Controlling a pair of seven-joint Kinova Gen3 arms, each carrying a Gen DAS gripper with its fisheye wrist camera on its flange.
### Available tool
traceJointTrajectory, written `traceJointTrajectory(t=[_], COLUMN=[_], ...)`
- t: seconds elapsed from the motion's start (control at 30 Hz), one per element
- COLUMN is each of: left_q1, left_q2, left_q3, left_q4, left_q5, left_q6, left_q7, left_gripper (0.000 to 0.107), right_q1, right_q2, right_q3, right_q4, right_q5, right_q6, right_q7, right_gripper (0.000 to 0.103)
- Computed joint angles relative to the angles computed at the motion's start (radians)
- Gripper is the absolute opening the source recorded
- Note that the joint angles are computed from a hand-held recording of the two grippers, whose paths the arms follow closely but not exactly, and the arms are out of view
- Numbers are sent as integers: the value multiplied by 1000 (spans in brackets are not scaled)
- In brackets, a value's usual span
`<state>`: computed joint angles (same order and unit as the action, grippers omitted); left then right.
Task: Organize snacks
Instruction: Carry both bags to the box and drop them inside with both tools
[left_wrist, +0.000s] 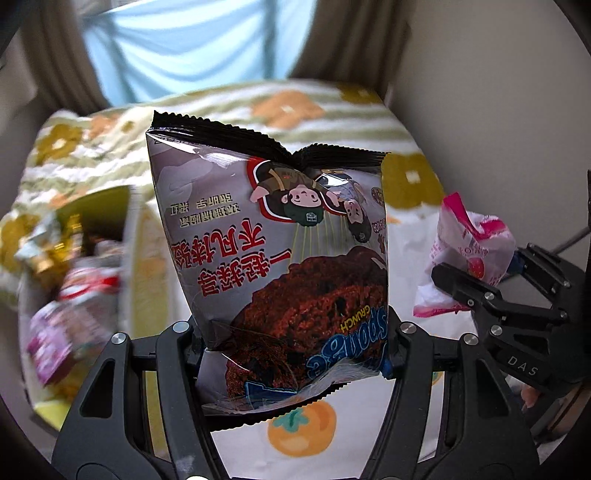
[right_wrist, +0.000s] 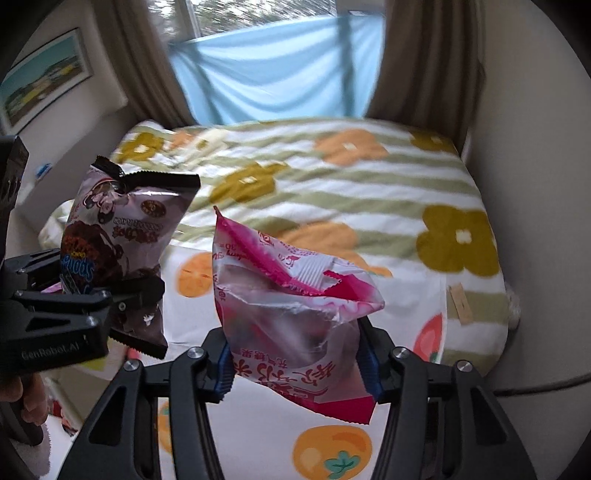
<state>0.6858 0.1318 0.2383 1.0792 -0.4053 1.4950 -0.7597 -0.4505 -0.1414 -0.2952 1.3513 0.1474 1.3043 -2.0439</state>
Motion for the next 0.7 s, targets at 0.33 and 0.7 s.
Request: traceJointTrajectory(t=[0.33,0.7], left_q1=[-83,-222], left_q2=[-241,-509], left_q3=[52,-166], left_q4=[104,337], left_q5=[-92,69], left_q6=[141,122], left_q7=[127,-136], left_gripper=[60,60], right_q1=[-162,-502], right_q2=[98,321], right_q3=[-100,-107], right_q4=[-203,-403], right_q5=[66,251], right_q6=[6,53], right_q7=[-20,-266], right_gripper=[50,50])
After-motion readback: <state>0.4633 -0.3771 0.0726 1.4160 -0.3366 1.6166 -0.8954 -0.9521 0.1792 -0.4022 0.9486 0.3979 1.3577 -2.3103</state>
